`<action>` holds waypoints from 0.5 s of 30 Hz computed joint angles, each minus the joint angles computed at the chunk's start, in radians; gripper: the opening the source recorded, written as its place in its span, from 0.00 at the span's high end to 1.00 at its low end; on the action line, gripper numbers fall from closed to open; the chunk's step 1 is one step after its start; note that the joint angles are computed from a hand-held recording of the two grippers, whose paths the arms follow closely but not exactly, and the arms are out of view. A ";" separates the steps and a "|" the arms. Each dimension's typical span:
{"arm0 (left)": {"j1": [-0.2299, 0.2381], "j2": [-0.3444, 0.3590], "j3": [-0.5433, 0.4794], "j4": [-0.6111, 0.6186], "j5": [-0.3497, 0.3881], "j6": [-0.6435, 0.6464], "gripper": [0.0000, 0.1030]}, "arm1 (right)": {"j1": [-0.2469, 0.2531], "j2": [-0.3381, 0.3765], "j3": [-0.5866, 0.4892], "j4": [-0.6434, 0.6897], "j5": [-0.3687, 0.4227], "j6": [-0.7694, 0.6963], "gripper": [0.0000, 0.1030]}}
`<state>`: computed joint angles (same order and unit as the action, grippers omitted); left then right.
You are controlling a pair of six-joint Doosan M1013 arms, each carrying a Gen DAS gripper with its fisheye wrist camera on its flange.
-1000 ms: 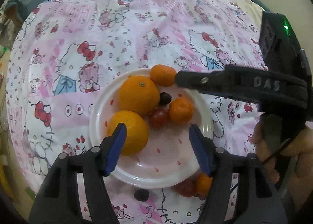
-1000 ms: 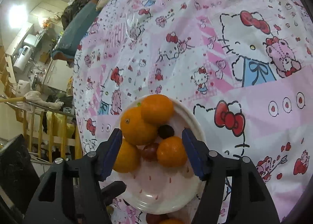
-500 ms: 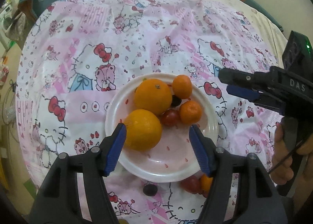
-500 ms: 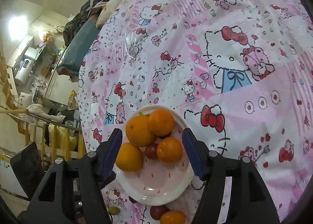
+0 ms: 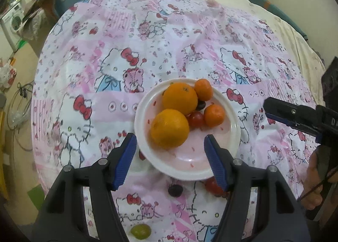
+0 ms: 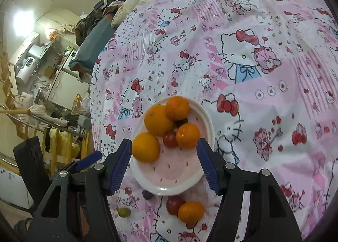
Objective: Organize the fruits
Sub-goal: 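Move the right tool to another tangerine and grasp it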
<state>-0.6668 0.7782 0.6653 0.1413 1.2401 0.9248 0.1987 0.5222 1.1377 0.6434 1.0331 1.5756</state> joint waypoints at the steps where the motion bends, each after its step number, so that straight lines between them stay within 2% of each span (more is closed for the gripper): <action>1: 0.000 -0.007 0.012 -0.004 -0.005 -0.005 0.39 | 0.001 -0.007 0.009 0.001 -0.003 -0.003 0.35; 15: -0.013 -0.085 0.136 0.031 -0.056 -0.050 0.39 | 0.013 -0.104 0.132 -0.007 -0.078 0.006 0.35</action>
